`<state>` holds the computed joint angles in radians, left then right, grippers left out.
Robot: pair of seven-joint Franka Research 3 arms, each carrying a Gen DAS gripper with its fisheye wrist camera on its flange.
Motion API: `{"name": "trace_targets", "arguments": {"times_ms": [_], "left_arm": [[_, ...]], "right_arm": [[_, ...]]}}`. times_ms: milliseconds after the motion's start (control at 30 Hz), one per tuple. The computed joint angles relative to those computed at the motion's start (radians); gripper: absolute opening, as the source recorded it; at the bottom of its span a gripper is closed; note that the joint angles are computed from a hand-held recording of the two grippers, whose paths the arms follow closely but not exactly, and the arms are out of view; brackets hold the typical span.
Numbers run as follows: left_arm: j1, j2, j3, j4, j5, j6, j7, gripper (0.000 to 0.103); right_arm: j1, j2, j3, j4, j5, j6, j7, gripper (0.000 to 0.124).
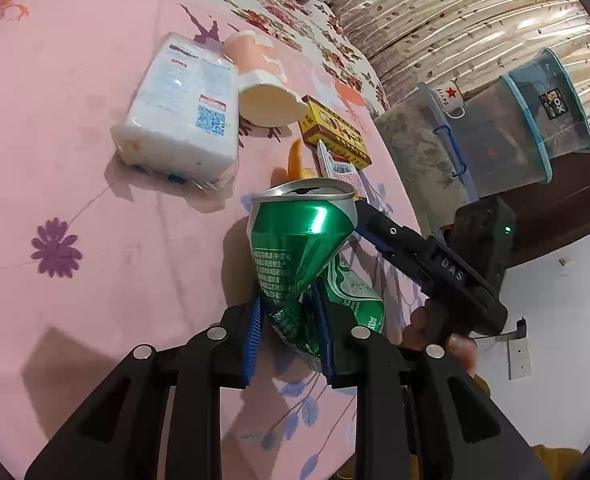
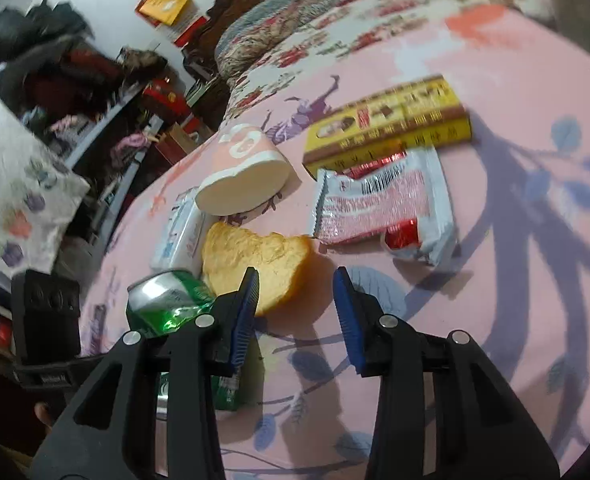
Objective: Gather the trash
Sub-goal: 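Grasp the crushed green can with the left gripper, then lower the green can into the wastebasket and open the left gripper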
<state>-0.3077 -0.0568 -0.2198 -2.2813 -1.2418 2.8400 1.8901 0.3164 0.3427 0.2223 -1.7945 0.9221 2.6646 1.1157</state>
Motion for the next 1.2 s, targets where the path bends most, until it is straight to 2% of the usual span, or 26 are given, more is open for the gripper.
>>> {"name": "trace_targets", "arguments": {"times_ms": [67,167,233,267,300,467,567,667,833,1033,1200], "left_arm": [[-0.001,-0.013,0.000,-0.013,-0.007,0.008,0.007,0.021],[-0.006,-0.029,0.005,-0.029,-0.024,0.012,0.013,0.021],[-0.011,-0.042,0.008,-0.042,-0.030,0.017,0.013,0.020],[-0.013,-0.049,0.009,-0.048,-0.024,0.020,0.007,0.020],[-0.015,-0.062,0.006,-0.059,0.001,0.031,-0.013,0.020],[-0.044,-0.095,0.015,-0.069,0.076,0.059,-0.044,0.019],[-0.062,-0.083,0.022,-0.046,0.139,0.060,-0.071,0.019],[-0.072,-0.034,0.021,0.022,0.185,0.029,-0.070,0.019],[-0.050,0.099,-0.025,0.177,0.320,-0.042,-0.122,0.019],[-0.025,0.267,-0.096,0.368,0.533,-0.135,-0.234,0.018],[-0.033,0.419,-0.125,0.574,0.724,-0.215,-0.338,0.018]], "right_arm": [[-0.017,0.017,0.011,0.017,0.043,-0.035,0.000,0.041],[-0.014,0.043,0.017,0.044,0.073,-0.037,-0.002,0.037],[-0.008,0.069,0.016,0.077,0.058,-0.052,0.016,0.026],[-0.014,0.080,0.026,0.088,0.072,-0.071,0.010,0.016],[-0.022,0.083,0.037,0.089,0.093,-0.083,-0.008,0.013],[-0.043,-0.011,0.053,-0.011,0.225,-0.047,-0.152,0.011],[-0.054,-0.095,0.028,-0.099,0.327,-0.032,-0.241,0.011],[-0.055,-0.199,-0.020,-0.210,0.433,0.013,-0.315,0.011],[-0.057,-0.314,-0.107,-0.339,0.584,0.067,-0.388,0.011],[-0.080,-0.356,-0.173,-0.407,0.697,0.068,-0.418,0.011],[-0.106,-0.357,-0.198,-0.413,0.737,0.065,-0.455,0.011]]}}
